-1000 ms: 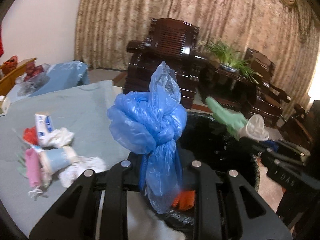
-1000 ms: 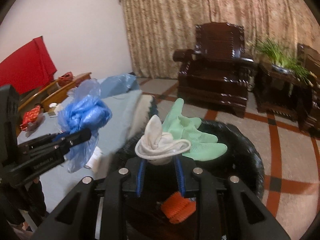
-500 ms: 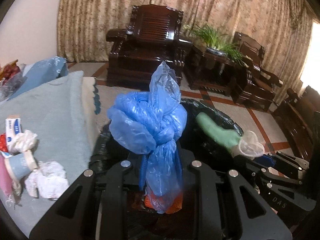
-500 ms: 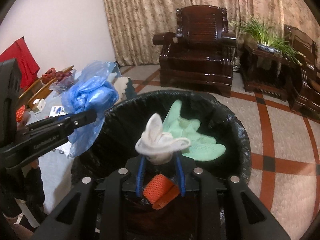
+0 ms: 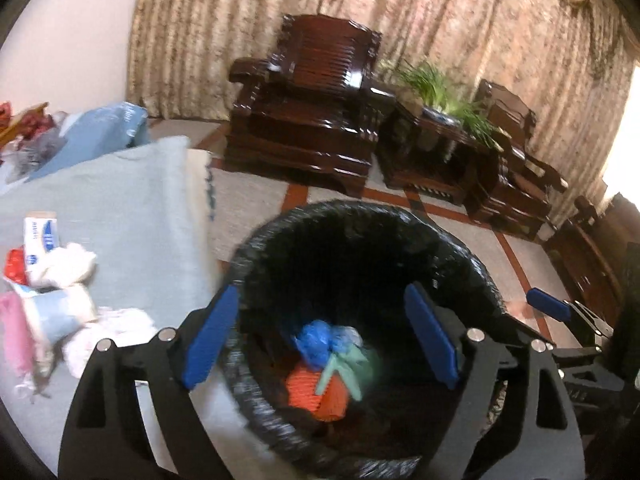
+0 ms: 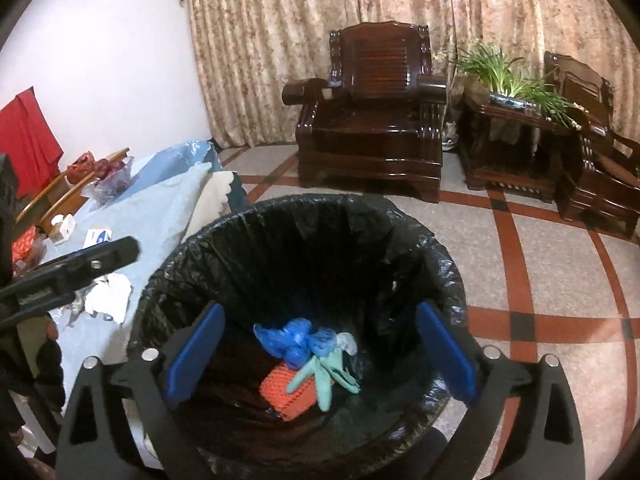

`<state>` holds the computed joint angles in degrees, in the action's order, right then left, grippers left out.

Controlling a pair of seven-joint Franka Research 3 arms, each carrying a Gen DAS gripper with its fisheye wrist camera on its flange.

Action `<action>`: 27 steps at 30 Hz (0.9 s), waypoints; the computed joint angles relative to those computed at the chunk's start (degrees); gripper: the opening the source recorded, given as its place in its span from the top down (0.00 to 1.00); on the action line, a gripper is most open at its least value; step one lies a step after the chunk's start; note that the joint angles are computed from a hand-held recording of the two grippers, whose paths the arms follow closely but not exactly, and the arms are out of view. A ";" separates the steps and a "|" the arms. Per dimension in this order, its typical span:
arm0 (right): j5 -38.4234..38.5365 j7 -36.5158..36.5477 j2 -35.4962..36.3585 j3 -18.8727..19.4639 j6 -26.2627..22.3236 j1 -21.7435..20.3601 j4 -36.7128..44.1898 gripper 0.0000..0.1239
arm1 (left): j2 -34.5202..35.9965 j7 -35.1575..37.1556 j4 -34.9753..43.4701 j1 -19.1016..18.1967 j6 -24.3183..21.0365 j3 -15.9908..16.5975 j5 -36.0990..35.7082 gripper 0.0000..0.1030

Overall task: Collect trash
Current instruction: 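Return both tools to the table and grasp the paper cup with the right tool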

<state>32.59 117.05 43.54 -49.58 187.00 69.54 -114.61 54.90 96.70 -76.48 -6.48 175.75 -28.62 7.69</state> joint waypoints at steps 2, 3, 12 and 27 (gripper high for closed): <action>0.10 0.21 0.25 0.34 0.32 -0.12 0.63 0.22 | -2.81 -2.18 -3.62 0.16 2.62 2.15 -0.13 0.16; -0.07 -0.07 0.10 1.04 0.88 -0.62 1.31 0.22 | -4.69 -3.80 -6.12 0.31 4.63 3.78 -0.06 0.15; -1.26 -5.41 2.67 8.09 1.81 -6.80 12.95 0.22 | -15.24 -18.42 -18.93 -8.07 14.81 25.32 0.09 0.15; -14.06 -6.70 17.17 24.24 -7.87 -23.50 48.65 0.22 | -16.90 -25.56 -26.30 -20.56 18.00 49.45 -6.58 0.15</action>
<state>18.52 110.35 60.71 -25.34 179.13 46.04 -65.96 38.00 71.14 -102.79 -27.04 193.76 20.83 1.11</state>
